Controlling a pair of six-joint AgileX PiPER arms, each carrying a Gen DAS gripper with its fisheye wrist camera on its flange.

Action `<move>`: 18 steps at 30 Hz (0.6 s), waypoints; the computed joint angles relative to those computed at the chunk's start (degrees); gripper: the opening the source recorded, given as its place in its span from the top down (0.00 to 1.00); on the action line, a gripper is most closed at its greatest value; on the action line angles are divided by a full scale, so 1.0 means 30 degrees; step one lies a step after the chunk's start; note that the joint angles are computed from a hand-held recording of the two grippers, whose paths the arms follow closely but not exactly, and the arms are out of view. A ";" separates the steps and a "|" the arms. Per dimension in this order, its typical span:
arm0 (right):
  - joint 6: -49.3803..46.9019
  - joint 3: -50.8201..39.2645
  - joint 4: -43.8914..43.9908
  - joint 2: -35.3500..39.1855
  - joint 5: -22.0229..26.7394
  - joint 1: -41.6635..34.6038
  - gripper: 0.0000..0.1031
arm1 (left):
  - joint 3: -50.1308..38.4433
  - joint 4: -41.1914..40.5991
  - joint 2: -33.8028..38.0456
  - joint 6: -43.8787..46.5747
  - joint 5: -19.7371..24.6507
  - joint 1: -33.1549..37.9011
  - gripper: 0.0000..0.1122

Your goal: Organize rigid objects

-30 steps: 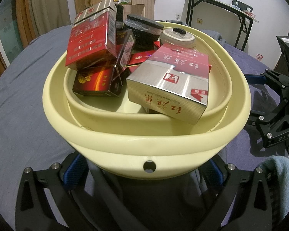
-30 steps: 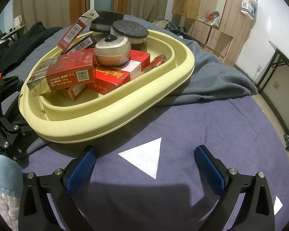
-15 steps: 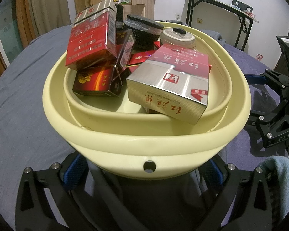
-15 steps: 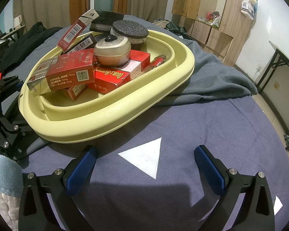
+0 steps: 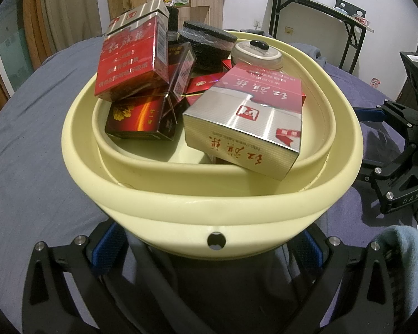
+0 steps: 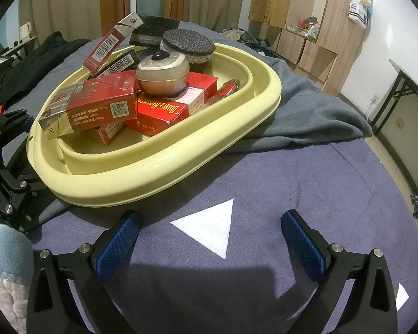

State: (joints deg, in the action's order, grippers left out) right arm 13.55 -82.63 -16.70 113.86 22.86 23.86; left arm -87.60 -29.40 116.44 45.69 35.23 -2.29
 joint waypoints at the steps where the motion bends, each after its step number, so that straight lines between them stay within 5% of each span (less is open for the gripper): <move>1: -0.0027 0.0004 0.0022 -0.0004 0.0000 -0.0011 0.00 | -0.0005 -0.0007 0.0002 0.0007 0.0010 0.0008 0.08; 18: 0.0668 0.0343 -0.0490 -0.0243 -0.0017 0.0268 0.00 | -0.0008 0.0000 0.0002 0.0000 0.0010 0.0005 0.08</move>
